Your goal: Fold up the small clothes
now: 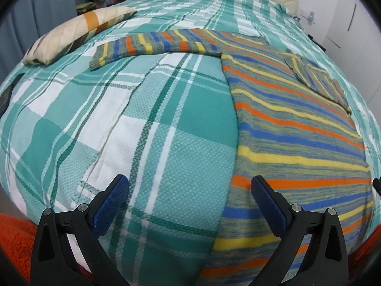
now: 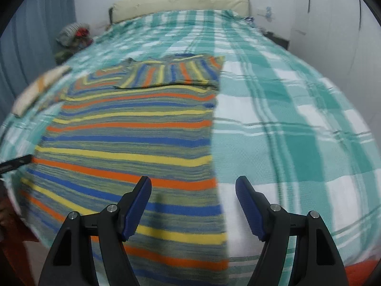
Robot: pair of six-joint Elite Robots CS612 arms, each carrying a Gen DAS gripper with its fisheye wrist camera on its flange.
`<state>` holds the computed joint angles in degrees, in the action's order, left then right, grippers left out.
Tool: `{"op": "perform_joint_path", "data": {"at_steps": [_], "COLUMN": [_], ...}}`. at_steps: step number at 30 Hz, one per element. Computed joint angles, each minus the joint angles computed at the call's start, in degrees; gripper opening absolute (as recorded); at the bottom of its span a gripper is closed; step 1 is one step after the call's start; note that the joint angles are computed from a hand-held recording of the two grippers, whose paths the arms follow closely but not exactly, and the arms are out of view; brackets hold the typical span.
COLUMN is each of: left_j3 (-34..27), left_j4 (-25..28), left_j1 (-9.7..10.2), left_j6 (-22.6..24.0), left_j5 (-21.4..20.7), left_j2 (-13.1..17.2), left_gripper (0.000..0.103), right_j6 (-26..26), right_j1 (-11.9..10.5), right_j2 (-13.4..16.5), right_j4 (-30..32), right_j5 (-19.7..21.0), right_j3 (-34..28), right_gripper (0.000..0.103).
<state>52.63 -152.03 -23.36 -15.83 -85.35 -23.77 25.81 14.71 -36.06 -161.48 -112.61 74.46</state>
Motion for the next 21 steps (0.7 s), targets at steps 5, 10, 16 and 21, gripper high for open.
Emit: {"op": "perform_joint_path", "data": {"at_steps": [5,10,16,21], "left_j3": [0.2,0.6,1.0,0.5], "left_j4": [-0.2,-0.2,-0.1,0.7], "left_j1": [-0.19,-0.48,-0.78,-0.55], "left_j6": [0.7,1.6,3.1,1.9], "left_j5": [1.5,2.8,3.8,2.3], "left_j2": [0.0,-0.2,-0.3,-0.3], "left_gripper": [0.102,0.102,0.102,0.102], "right_j6": [1.5,2.2,3.3,3.7], "right_j1": [0.8,0.5,0.3,0.3], "right_j2": [0.0,-0.5,-0.7,-0.7], "right_j4": [6.0,8.1,10.4,10.9], "right_j5": [-8.1,-8.9,-9.2,-9.1], "right_j3": [-1.8,-1.2,-1.2,-1.2], "right_gripper": [0.076,0.08,0.08,0.08]}}
